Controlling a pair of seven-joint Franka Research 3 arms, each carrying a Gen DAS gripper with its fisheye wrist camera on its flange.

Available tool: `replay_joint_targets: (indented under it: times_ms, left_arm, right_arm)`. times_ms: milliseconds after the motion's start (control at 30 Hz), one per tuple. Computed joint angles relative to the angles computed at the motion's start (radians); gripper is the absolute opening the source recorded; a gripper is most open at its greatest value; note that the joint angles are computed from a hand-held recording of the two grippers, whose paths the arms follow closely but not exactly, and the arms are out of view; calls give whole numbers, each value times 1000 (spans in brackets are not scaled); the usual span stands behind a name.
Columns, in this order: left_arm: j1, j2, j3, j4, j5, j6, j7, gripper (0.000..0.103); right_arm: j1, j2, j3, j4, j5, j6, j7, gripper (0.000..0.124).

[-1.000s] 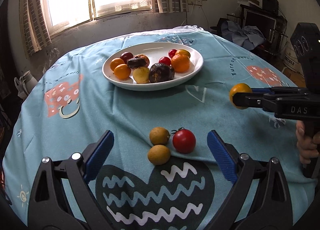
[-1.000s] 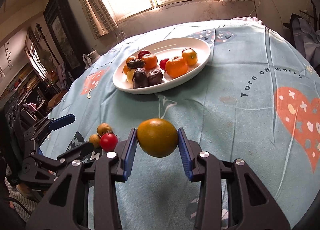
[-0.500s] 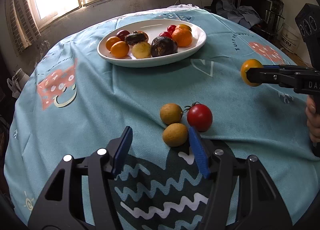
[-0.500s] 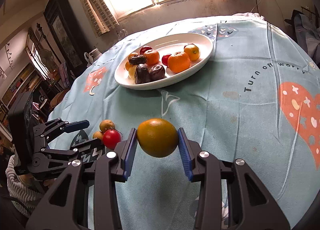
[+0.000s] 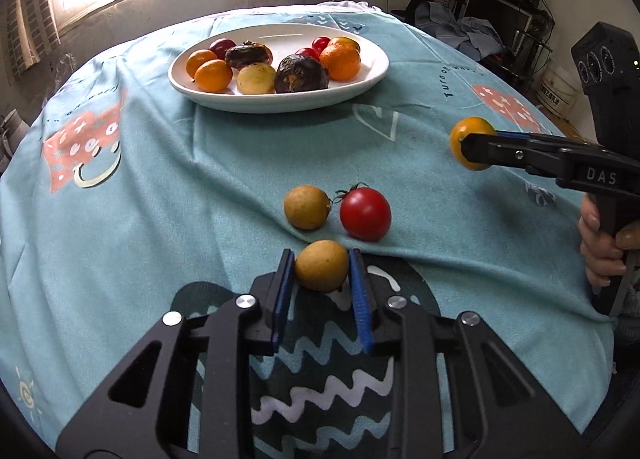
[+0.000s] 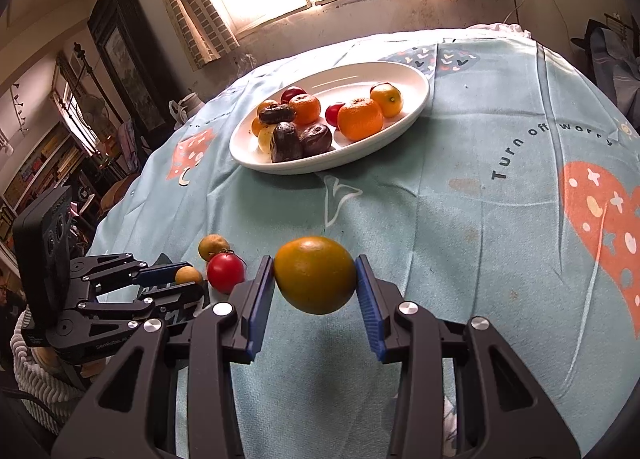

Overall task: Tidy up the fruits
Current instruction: 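Grasp a small yellow fruit with the left gripper while the right gripper holds its fruit, then place both held fruits on the plate and open both grippers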

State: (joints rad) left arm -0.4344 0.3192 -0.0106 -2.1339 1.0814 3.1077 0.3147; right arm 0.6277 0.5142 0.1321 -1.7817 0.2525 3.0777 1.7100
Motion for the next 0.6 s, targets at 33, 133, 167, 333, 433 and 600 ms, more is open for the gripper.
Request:
replay_joint_targets:
  times_ms: [33, 133, 167, 333, 433, 600]
  left_arm:
    - [-36, -13, 42, -11, 59, 15, -76, 28]
    - [-95, -43, 111, -18, 268, 18, -328, 28]
    - [-96, -50, 111, -20, 307, 10, -380, 28]
    - [-53, -64, 65, 9, 369, -18, -454, 28]
    - [-17, -69, 29, 59, 364, -40, -418, 28]
    - [80, -20, -61, 222, 181, -88, -172, 28]
  right_arm:
    - [1, 3, 1, 4, -2, -9, -2, 41]
    - [-50, 19, 66, 26, 21, -57, -52, 41]
    - [-62, 20, 84, 27, 32, -64, -68, 41]
    - [-26, 2, 56, 8, 34, -58, -76, 41]
    - [-4, -15, 23, 14, 17, -57, -60, 41]
    - [105, -19, -161, 109, -102, -36, 77, 41]
